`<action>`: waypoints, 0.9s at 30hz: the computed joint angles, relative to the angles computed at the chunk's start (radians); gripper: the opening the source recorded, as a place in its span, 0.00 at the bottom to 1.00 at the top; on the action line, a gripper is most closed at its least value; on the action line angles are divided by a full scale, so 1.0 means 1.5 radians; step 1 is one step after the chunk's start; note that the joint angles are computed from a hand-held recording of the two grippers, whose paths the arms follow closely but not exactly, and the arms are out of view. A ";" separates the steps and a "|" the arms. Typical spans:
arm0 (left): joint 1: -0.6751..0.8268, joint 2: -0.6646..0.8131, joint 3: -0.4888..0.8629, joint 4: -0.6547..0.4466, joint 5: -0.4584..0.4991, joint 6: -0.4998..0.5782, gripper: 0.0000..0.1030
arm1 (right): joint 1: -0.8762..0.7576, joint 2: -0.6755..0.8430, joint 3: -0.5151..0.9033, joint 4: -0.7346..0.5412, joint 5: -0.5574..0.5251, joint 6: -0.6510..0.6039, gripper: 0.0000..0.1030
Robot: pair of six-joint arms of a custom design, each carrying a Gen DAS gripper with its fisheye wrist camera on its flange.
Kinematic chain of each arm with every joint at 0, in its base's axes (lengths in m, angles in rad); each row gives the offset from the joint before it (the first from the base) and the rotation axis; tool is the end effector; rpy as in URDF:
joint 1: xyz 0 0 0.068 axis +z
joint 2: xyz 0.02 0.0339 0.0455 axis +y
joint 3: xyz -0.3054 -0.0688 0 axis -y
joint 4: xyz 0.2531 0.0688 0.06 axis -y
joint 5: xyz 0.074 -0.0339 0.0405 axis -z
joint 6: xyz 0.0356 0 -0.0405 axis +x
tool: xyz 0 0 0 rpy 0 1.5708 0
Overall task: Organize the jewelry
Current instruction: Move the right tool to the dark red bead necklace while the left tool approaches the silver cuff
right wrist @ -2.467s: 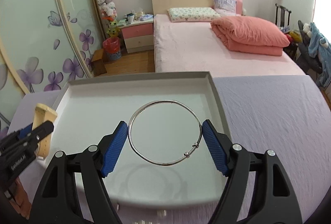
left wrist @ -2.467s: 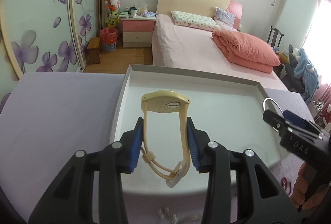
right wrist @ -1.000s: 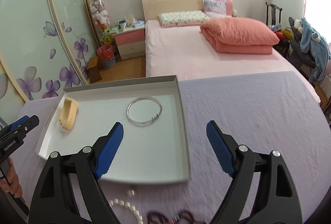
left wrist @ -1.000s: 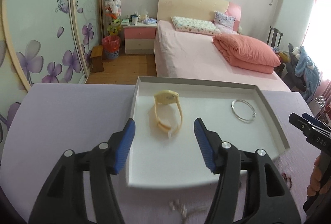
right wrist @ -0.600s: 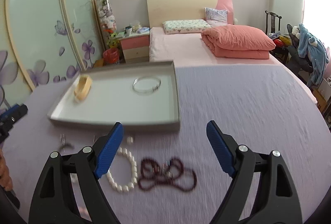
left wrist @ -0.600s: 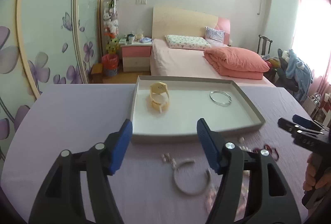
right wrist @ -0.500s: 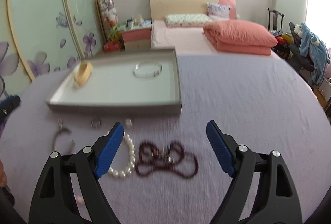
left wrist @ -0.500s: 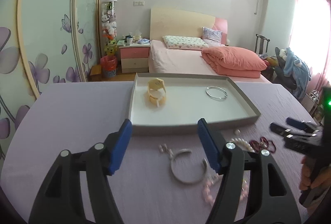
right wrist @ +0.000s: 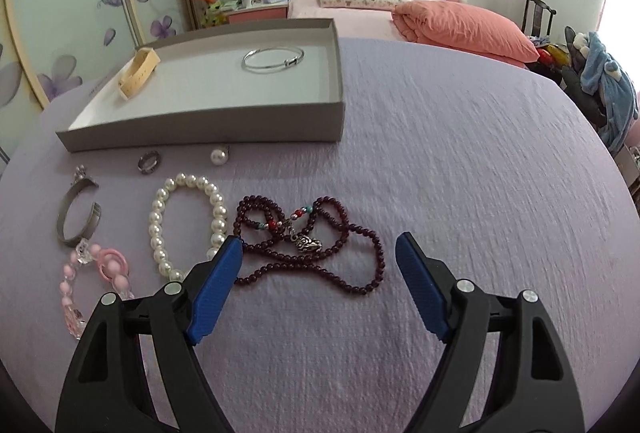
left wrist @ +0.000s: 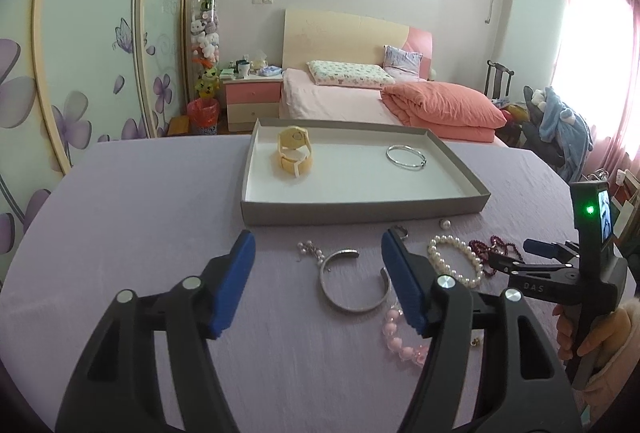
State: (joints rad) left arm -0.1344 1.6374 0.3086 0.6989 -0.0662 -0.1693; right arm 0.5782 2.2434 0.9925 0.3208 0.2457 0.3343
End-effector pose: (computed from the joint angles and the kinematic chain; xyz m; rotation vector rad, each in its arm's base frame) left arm 0.2458 -0.0309 0.1224 -0.0754 2.1995 -0.0972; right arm 0.3495 0.2177 0.0440 -0.1994 2.4556 0.0870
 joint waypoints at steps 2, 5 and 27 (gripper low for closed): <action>0.001 0.010 -0.001 0.008 0.004 -0.001 0.62 | 0.002 0.011 0.009 -0.006 -0.003 0.001 0.76; -0.001 0.023 -0.003 0.015 0.003 -0.003 0.62 | -0.001 0.018 0.012 0.003 -0.009 0.002 0.75; -0.010 0.081 -0.020 0.063 0.020 -0.024 0.62 | 0.016 -0.047 -0.161 0.258 -0.025 0.040 0.09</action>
